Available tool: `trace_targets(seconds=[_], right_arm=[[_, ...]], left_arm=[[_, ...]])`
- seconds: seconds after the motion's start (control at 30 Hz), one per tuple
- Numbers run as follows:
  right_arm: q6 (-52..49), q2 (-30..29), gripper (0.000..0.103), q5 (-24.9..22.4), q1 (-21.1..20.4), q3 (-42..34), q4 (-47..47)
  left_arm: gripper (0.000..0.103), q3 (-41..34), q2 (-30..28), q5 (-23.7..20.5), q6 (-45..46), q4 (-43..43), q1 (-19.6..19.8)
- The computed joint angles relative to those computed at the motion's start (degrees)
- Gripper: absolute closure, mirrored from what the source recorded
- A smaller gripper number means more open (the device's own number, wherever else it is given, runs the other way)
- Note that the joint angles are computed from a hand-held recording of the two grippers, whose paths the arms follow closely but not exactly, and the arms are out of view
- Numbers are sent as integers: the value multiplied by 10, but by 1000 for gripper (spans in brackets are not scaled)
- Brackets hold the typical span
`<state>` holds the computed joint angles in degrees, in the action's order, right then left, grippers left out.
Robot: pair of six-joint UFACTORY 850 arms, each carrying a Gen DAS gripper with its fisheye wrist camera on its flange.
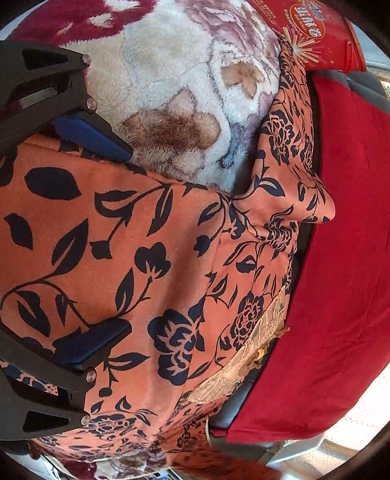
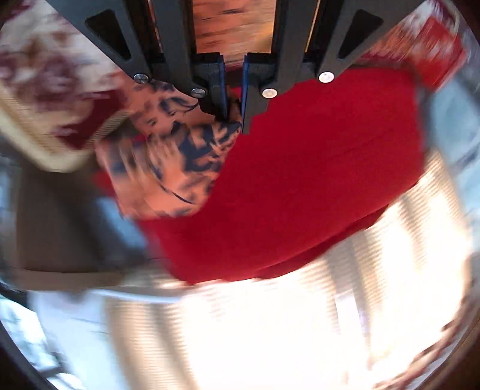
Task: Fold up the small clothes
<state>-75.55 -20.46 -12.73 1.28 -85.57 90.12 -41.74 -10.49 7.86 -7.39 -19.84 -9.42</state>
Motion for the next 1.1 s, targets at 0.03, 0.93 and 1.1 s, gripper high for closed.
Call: trace_targets(seconds=[0.03, 0.93, 1.1], right_arm=[[-10, -5, 95, -20, 28, 3, 5], [-68, 6, 20, -127, 1, 238, -6], [-147, 9, 20, -175, -18, 260, 71]], left_arm=[[0, -2, -2, 1, -39, 39, 2], [4, -29, 26, 195, -830, 763, 103], [5, -164, -84, 176, -1118, 1021, 100]])
